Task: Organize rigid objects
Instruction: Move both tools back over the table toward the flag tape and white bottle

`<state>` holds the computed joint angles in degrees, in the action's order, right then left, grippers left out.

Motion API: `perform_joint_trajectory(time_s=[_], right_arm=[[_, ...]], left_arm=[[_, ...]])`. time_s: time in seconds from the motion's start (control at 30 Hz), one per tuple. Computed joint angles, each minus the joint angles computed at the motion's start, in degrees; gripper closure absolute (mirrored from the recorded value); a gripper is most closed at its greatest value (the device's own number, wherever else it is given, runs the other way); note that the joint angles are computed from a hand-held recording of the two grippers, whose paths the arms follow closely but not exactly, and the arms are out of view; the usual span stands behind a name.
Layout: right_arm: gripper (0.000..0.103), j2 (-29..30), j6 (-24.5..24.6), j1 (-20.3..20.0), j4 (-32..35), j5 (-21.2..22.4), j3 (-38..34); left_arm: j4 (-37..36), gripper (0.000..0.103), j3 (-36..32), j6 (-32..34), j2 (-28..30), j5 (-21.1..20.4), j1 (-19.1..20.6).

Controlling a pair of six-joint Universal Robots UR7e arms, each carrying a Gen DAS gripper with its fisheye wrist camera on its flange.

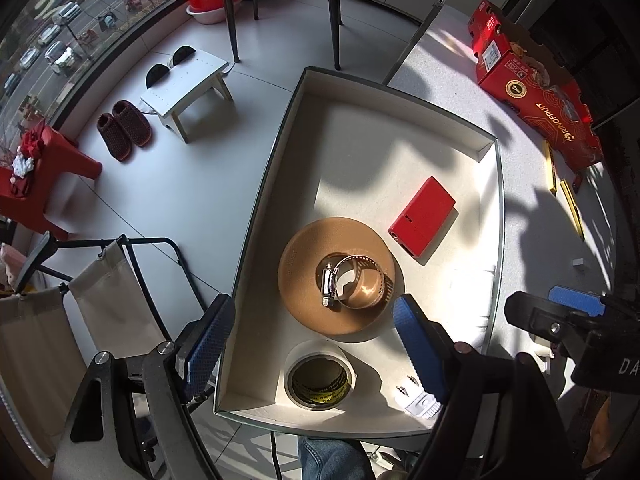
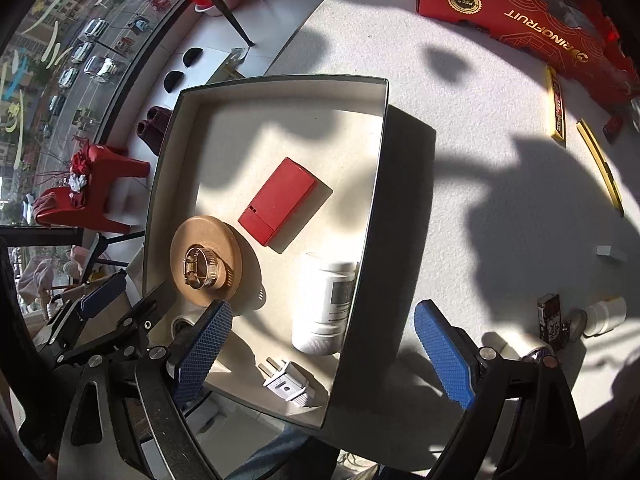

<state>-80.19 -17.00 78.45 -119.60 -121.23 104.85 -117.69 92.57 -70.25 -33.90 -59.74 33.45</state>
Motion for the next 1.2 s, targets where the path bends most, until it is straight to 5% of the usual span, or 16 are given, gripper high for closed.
perform_joint_trajectory(time_s=[0.53, 0.87, 1.2], right_arm=[[0.010, -11.9, 5.5, -10.7, 0.8, 2.3, 3.2], [0.010, -19.7, 11.8, -23.7, 2.5, 3.1, 3.0], [0.010, -23.3, 12.8, -33.3, 5.5, 6.7, 2.4]], left_arm=[[2.6, 0.019, -11.6, 15.9, 9.5, -5.9, -2.7], [7.0, 0.019, -26.5, 30.6, 20.5, -10.1, -5.4], [15.6, 0.019, -47.8, 37.0, 35.2, -13.6, -7.5]])
